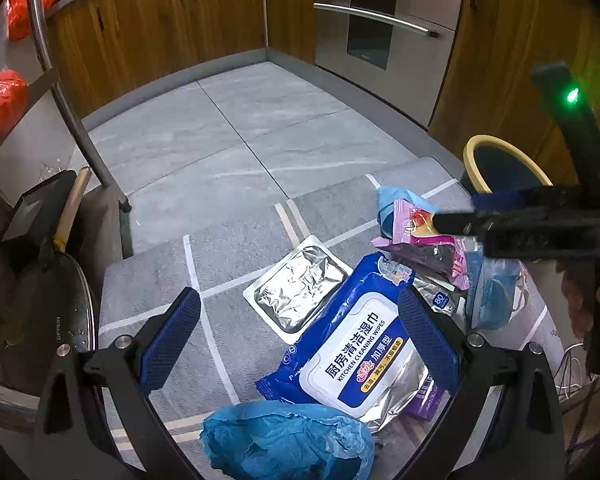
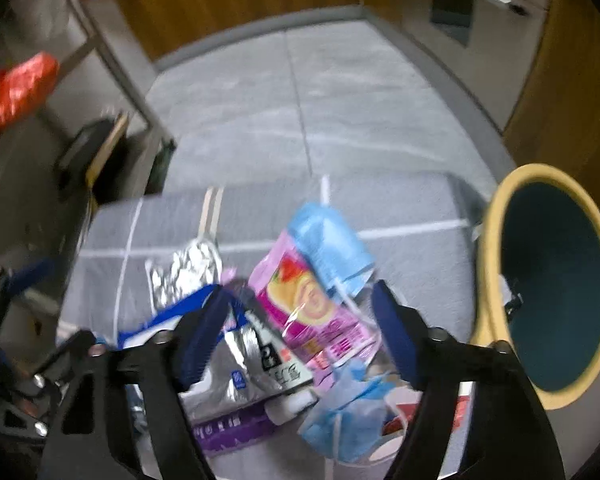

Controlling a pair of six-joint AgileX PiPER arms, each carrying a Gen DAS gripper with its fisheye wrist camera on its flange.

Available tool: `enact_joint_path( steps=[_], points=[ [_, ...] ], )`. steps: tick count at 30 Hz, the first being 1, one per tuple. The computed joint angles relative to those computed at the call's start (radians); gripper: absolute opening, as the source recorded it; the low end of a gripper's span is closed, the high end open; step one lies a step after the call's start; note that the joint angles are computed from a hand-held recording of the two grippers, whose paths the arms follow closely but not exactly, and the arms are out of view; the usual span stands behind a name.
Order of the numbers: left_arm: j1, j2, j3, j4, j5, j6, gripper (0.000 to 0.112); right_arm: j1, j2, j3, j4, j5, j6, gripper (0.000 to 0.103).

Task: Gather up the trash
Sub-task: 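Grasp the pink snack wrapper with the right tool while the left grasps the blue wipes packet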

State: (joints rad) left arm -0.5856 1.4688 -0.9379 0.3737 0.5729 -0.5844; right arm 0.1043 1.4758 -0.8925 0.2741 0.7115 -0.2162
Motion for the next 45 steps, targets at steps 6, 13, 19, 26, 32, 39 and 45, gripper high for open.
enact_joint_path(
  steps=[6,13,19,26,32,39,45],
  points=[
    [0.005,0.012,0.0,-0.035,-0.019,0.031,0.097,-0.002,0.089,-0.019,-0.012,0.055,0.026,0.03],
    [-0.02,0.029,-0.007,-0.037,-0.012,0.041,0.097,-0.052,0.05,-0.033,0.083,0.094,-0.051,0.006],
    [-0.04,0.063,-0.005,-0.088,-0.043,0.088,0.097,-0.093,-0.008,-0.058,0.146,0.137,-0.12,0.004],
    [-0.085,0.143,-0.051,-0.131,-0.07,0.123,0.097,-0.181,-0.057,-0.093,0.231,0.179,-0.193,0.004],
    [-0.174,0.189,-0.088,-0.028,-0.063,0.036,0.093,-0.262,-0.051,-0.122,0.282,0.21,-0.231,0.004],
    [-0.255,0.273,-0.121,0.05,-0.037,-0.011,0.073,-0.318,-0.047,-0.132,0.304,0.223,-0.292,0.004],
    [-0.312,0.335,-0.156,0.184,0.014,-0.112,0.041,-0.345,-0.035,-0.137,0.321,0.244,-0.307,0.004]
  ],
)
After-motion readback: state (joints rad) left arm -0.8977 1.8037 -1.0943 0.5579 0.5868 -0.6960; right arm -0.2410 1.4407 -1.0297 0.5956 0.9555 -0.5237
